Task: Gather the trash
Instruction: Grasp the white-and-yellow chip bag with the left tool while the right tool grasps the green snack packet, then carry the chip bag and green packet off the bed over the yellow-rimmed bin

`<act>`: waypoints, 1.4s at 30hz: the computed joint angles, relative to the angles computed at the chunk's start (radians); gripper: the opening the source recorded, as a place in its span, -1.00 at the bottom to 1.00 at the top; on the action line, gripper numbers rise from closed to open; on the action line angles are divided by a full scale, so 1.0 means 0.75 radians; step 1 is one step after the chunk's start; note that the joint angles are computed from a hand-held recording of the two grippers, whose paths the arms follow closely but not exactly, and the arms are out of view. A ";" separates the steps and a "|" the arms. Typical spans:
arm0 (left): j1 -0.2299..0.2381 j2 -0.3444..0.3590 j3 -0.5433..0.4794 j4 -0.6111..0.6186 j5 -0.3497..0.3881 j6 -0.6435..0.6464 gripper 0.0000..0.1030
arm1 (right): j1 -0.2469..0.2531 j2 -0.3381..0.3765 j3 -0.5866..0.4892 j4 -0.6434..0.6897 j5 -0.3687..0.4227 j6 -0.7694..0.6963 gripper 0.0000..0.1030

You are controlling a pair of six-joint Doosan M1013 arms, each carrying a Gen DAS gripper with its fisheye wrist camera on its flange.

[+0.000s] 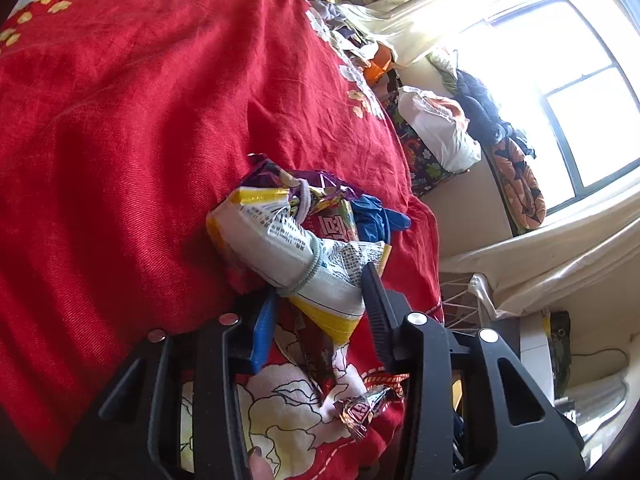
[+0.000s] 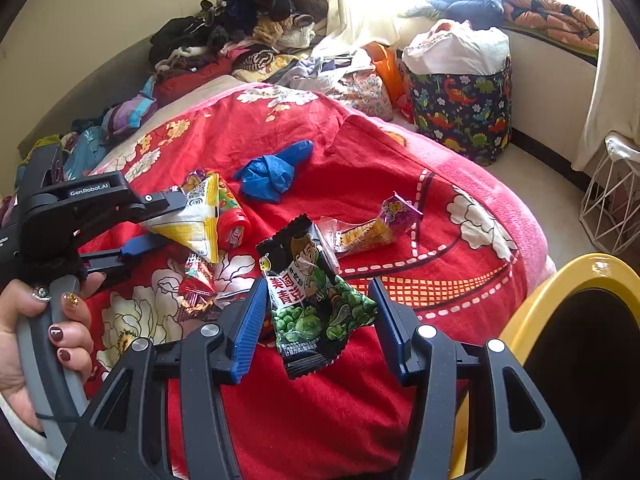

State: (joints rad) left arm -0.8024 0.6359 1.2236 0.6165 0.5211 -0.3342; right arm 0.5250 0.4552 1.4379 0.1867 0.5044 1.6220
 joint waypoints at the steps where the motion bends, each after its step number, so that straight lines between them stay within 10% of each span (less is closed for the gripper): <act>1: -0.001 0.000 -0.004 -0.002 0.002 0.015 -0.43 | 0.001 -0.007 0.009 -0.005 -0.011 0.011 -0.04; 42: -0.118 -0.005 -0.167 0.244 0.131 0.398 -0.47 | -0.026 -0.221 0.221 -0.067 -0.268 0.171 -0.04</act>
State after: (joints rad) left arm -0.8907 0.6323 1.0987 0.7996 0.6193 -0.0360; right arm 0.5057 0.2895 1.6036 0.1364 0.3038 1.7504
